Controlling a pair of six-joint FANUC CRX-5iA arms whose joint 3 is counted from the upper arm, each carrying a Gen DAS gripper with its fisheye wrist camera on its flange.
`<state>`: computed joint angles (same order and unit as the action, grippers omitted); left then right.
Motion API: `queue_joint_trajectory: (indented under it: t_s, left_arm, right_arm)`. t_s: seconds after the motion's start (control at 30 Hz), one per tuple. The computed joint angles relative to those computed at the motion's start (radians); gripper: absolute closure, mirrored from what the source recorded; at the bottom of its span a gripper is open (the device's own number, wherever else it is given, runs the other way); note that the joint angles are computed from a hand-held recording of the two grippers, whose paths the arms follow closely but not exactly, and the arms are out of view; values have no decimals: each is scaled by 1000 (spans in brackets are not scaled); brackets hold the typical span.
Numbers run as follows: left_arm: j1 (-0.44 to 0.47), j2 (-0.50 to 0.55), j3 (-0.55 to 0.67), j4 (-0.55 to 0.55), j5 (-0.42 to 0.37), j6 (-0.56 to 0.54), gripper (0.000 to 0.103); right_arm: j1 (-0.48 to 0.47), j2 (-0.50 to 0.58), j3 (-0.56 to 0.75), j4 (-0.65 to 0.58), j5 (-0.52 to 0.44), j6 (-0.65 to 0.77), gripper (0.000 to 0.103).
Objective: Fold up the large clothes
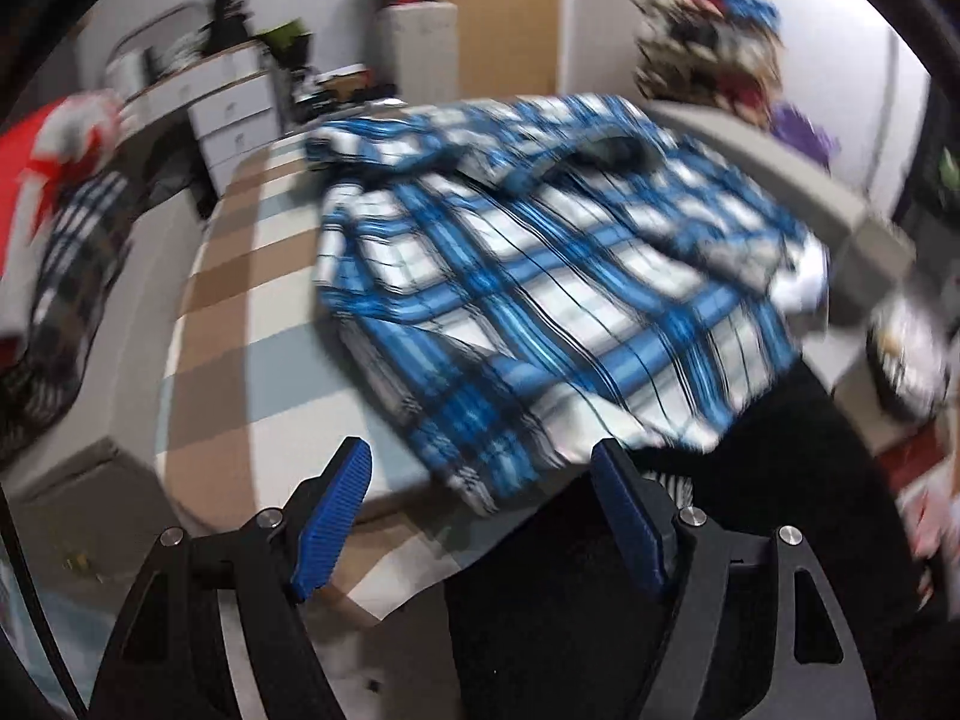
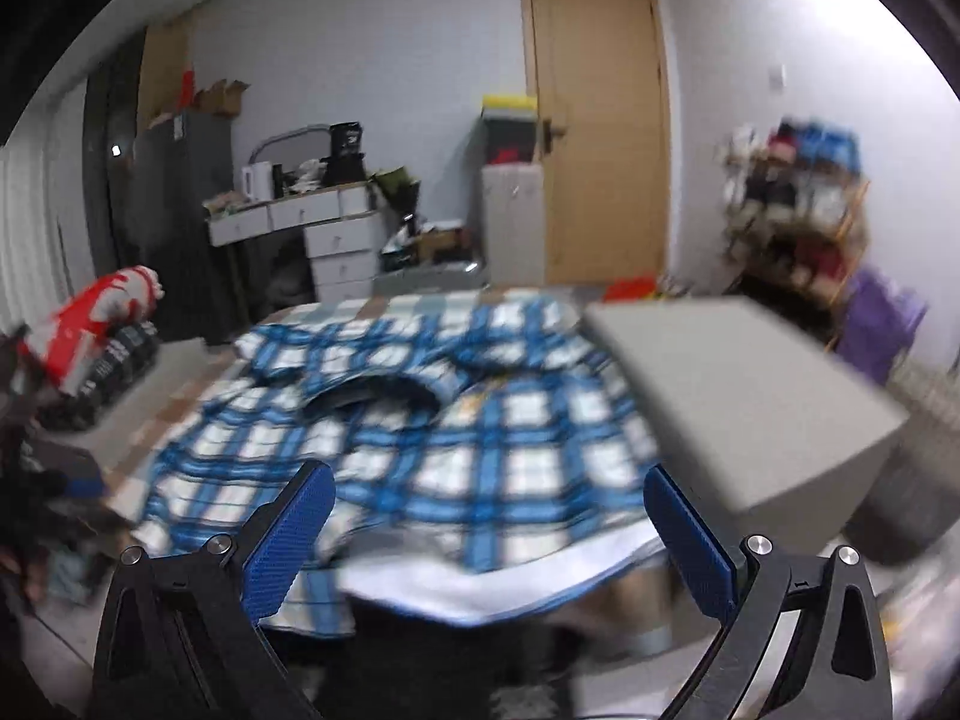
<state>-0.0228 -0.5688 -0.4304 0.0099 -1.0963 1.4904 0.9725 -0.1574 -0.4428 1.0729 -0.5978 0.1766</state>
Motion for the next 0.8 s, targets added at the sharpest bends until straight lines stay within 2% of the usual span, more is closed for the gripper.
queue_joint_trajectory:
  t_s: [0.1, 0.27, 0.43, 0.57, 0.63, 0.73, 0.77, 0.8]
  left_arm:
    - [-126, 59, 60, -153, -37, 73, 31]
    - [-303, 167, 172, -446, -151, 202, 31]
    - [-200, 101, 136, -357, -97, 180, 31]
    - [-175, 102, 135, -395, -150, 253, 31]
    - [-207, 105, 142, -450, -186, 310, 31]
    - [-212, 49, 115, -462, -155, 360, 32]
    - [-201, 27, 104, -451, -142, 371, 34]
    - [-177, 0, 87, -428, -122, 380, 42]
  right_arm:
    - [9, 1, -12, -28, 31, 2, 0]
    - [13, -6, -52, 45, 76, -94, 0]
    - [20, -1, -67, 51, 118, -141, 0]
    - [19, 3, -77, 72, 142, -182, 0]
    - [20, 7, -73, 61, 149, -183, 0]
    - [20, 10, -75, 56, 167, -191, 0]
    - [19, 12, -76, 58, 172, -196, 0]
    - [20, 14, -75, 59, 173, -200, 0]
